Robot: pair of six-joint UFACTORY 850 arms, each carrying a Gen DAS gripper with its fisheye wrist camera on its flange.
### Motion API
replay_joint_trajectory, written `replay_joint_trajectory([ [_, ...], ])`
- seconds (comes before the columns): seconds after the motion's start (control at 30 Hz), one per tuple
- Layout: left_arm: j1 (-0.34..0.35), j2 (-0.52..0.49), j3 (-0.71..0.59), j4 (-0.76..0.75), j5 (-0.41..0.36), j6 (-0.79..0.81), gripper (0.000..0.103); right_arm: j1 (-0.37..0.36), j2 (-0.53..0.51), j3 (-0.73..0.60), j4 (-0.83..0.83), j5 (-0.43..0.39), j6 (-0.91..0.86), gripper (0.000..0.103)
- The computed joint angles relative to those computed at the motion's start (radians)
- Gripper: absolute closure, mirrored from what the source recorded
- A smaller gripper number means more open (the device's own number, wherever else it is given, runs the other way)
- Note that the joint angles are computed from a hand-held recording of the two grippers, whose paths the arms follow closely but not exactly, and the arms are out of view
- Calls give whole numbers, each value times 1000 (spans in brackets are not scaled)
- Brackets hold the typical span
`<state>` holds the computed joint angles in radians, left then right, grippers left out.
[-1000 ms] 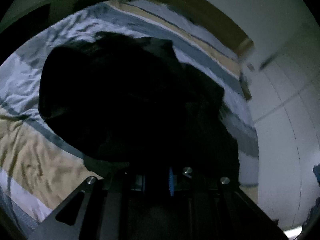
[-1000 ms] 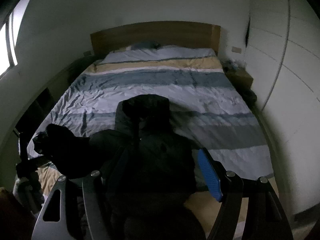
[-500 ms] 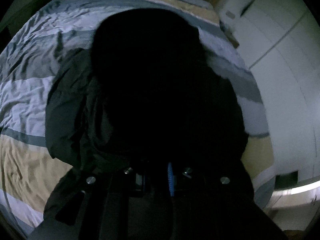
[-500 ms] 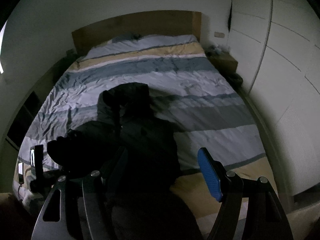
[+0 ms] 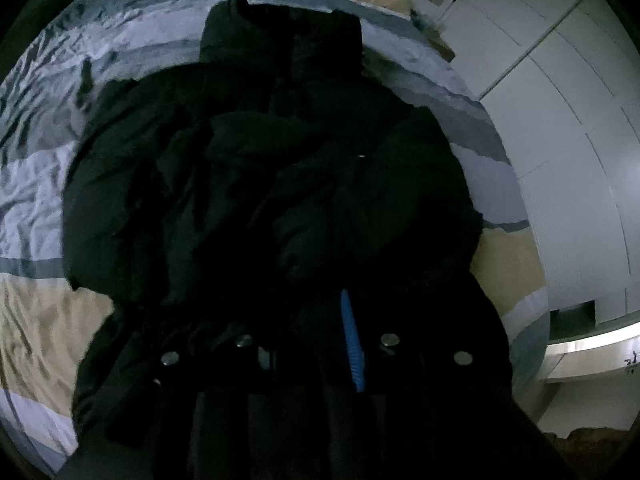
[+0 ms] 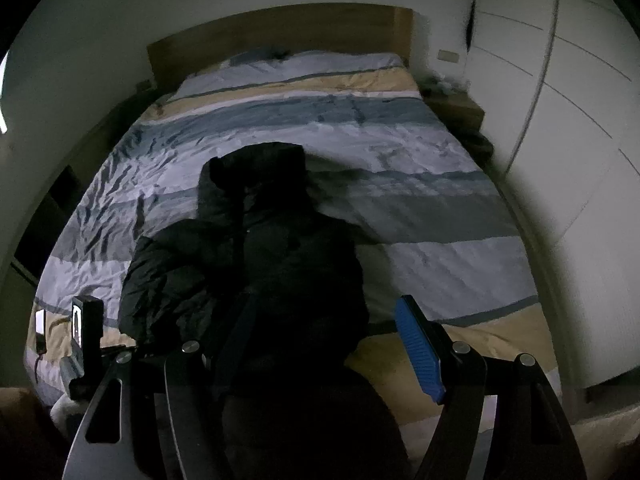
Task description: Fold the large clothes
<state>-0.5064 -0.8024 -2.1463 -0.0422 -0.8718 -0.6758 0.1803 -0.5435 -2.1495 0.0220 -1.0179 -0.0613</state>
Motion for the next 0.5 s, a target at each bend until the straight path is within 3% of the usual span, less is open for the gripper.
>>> replay_joint_trajectory([
  [0.23, 36, 165, 221, 155, 61, -141, 78, 55, -66, -72, 25, -39, -34, 32],
  [0.5, 124, 293, 368, 296, 55, -201, 78, 159, -204, -247, -4, -121, -17, 32],
])
